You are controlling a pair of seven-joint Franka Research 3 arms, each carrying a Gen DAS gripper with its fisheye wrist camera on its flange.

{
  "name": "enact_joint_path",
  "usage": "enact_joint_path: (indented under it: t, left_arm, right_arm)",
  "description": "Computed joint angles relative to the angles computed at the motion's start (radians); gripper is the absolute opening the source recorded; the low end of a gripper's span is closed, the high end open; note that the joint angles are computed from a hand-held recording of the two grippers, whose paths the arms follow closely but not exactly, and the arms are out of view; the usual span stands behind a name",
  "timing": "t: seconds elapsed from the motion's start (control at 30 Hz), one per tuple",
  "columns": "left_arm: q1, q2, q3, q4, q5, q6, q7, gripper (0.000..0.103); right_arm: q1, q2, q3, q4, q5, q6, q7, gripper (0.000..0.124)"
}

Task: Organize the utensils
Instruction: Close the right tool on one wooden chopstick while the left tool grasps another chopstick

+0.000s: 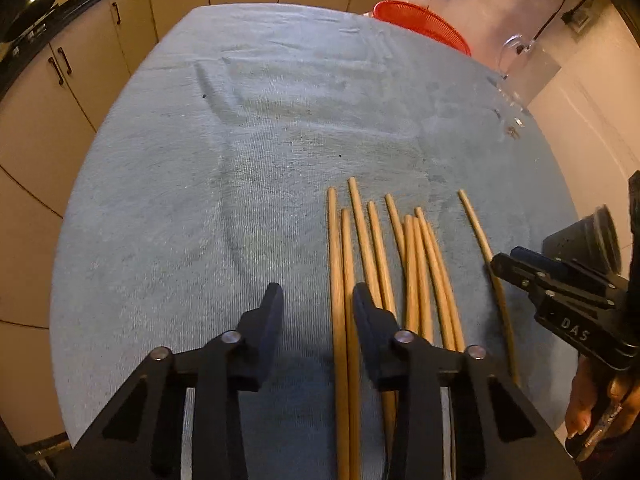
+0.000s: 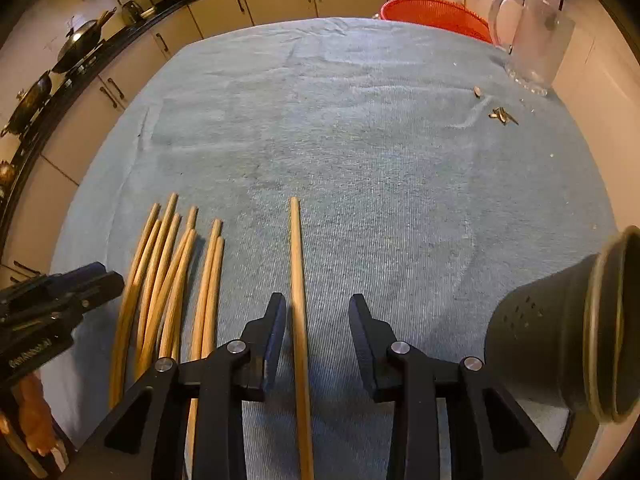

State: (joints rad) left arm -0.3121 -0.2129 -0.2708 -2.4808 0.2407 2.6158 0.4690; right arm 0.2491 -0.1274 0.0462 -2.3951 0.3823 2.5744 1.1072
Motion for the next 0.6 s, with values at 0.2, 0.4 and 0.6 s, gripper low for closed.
enact_joint_path:
  t: [0.2,0.4,0.6]
  left_arm:
    - [0.004,0.031,0.01,0.02,-0.019,0.002,0.032,0.019]
    - [0.001,0.042,0.008,0.053,-0.026,-0.034,0.063,0.019]
    - [0.006,0.063,0.004,0.081,-0.002,-0.069,0.062,0.019]
  right_arm:
    - [-0.001,0.032,0.005,0.028,-0.029,-0.003,0.028,0.028]
    - [-0.002,0.042,0.006,0.04,-0.049,-0.003,0.042,0.028]
    - [0.001,0.052,0.011,0.047,-0.07,-0.009,0.06,0.026]
